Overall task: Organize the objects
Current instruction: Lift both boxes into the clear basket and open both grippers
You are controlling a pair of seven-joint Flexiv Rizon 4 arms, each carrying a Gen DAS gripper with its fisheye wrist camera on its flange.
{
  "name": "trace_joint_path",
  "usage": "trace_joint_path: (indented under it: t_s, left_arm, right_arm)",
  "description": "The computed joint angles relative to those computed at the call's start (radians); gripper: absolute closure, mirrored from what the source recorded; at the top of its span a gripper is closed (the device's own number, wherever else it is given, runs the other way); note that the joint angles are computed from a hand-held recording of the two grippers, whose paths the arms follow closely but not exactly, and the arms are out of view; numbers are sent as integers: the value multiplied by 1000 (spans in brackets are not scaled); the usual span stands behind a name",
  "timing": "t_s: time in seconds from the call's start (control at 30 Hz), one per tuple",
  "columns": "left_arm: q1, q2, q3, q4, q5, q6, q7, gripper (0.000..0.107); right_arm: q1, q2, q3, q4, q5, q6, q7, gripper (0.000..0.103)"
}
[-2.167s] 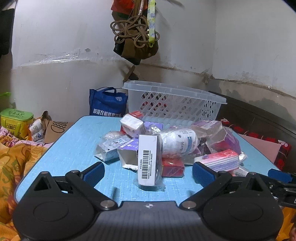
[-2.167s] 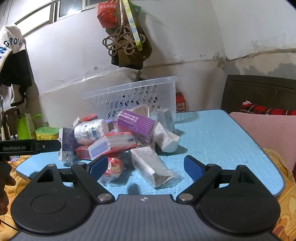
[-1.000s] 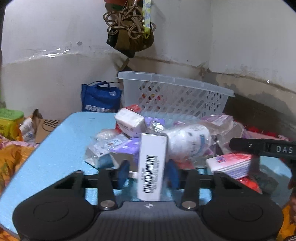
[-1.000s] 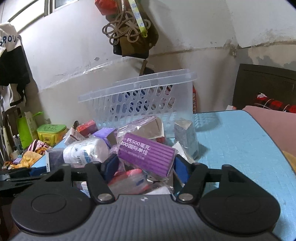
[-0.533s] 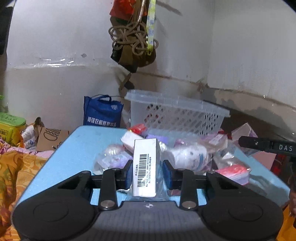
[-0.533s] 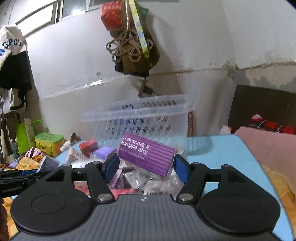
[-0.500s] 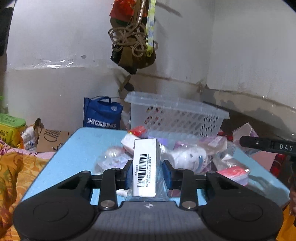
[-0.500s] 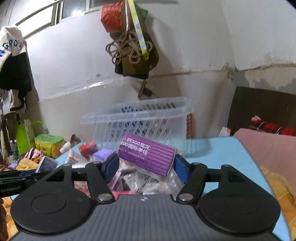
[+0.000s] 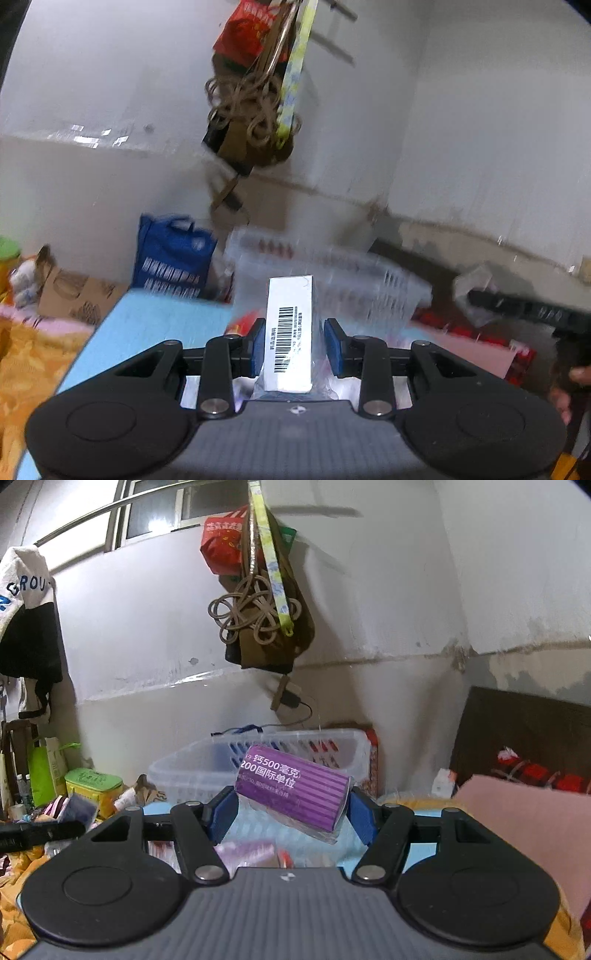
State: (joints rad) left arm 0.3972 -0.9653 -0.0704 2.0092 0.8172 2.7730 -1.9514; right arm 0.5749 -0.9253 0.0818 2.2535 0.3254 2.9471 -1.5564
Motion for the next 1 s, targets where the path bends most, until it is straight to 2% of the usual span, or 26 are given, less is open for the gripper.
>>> trace_joint_path:
  t_s: [0.1,0.17,0.27,0.33,0.37,0.4,0.43,0.47,0.53,0.6,0.67,0.73,0.83,0.93,1.0]
  left_arm:
    - [-8,58,-52,-93,28,-105,-78,69]
    - [-19,88,-94,-198,77,-230,-166,69]
    - [-57,92,-128,-321,78,-401,-224,69]
    - [-42,72,-188,-397,129,-522,-270,69]
    - [-30,60,-222,-425,152,-579,-284,63]
    - [-30,53,-235,-436,142,-616,-275,57]
    - [-41,48,-235,-443,123,-647,-254,43]
    - [-68,50,-203,-434,76,-650,-223,41]
    - [-107,55,-147,-401,5,-607,-169,41]
    - [-94,55,-131,-343,-7,-493,-127,40]
    - [-85,60,-106,-257,-24,-374,-68,24]
    - [-79,45,-72,-171,-24,-263,-7,20]
    - [-71,-18,-38,-88,-23,-130,58,20]
    - [-61,-79,-30,-57,-15,-83,75,20]
    - [-77,-96,-24,-44,-60,-65,109,20]
  right_arm:
    - [-23,36,-19,-42,-64,-77,3,36]
    - [-23,39,-45,-119,-76,-145,-19,36]
    - [2,14,-82,-230,-39,-235,-80,36]
    - [22,-8,-101,-282,-8,-276,-128,35]
    - [25,-18,-102,-302,4,-288,-140,34]
    - [23,-27,-101,-319,6,-298,-145,27]
    - [22,-31,-100,-330,9,-309,-151,11]
    - [27,-37,-102,-341,22,-311,-161,5]
    - [42,-47,-104,-344,56,-275,-188,2]
    - [27,-42,-80,-296,26,-212,-183,0]
    - [0,-50,-46,-223,-13,-110,-155,0]
    - [-27,-75,-7,-135,-36,-1,-106,0]
    - [-52,-176,41,-43,-42,178,-22,0]
    - [-44,-293,69,5,-17,309,45,0]
    - [-28,-349,79,13,6,365,77,1]
